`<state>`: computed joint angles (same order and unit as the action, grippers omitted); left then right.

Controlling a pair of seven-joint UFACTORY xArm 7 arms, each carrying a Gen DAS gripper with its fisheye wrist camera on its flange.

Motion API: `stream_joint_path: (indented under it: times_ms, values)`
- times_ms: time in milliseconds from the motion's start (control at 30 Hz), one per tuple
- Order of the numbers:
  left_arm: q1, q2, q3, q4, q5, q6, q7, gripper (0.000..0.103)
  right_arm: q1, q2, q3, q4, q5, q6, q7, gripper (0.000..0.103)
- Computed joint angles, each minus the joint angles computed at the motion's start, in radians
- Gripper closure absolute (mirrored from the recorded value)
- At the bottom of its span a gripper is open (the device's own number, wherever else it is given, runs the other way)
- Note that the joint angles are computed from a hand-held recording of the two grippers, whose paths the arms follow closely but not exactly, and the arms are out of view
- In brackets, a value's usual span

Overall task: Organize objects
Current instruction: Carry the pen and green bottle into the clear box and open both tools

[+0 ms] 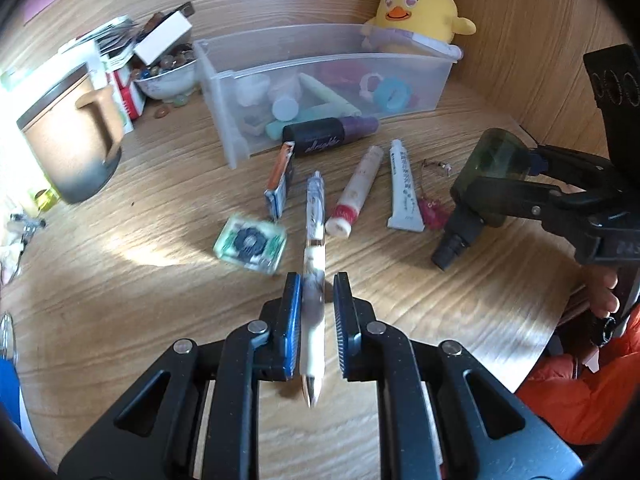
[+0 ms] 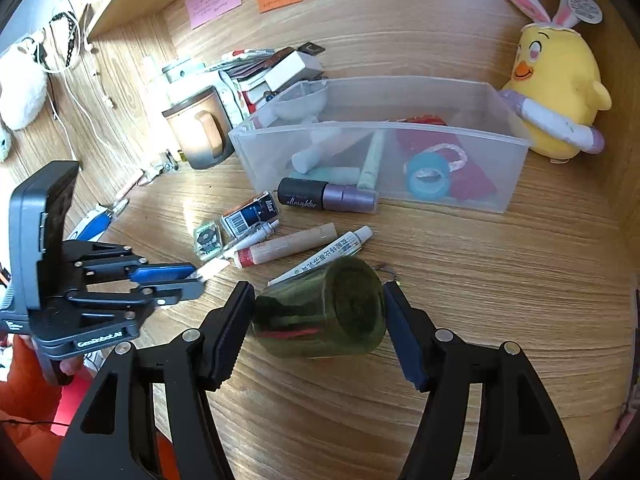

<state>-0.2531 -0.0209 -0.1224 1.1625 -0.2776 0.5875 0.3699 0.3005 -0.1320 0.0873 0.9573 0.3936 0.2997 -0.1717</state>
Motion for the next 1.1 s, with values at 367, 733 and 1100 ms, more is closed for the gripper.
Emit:
stream_joint_path:
  times_ms: [367, 733, 1100]
  values:
    - [-0.002, 0.041, -0.008, 0.043, 0.029, -0.021, -0.067, 0.093, 0.007, -0.016, -0.018, -0.013, 0.064, -0.03, -0.037, 0.042]
    - [-0.015, -0.051, -0.002, -0.005, -0.002, -0.104, -0.057, 0.093, 0.015, -0.02, -0.042, 0.01, 0.114, -0.078, -0.072, 0.042]
    - [-0.041, -0.065, 0.006, 0.03, -0.054, -0.163, -0.019, 0.093, 0.006, 0.002, -0.045, 0.072, 0.15, -0.103, -0.118, 0.042]
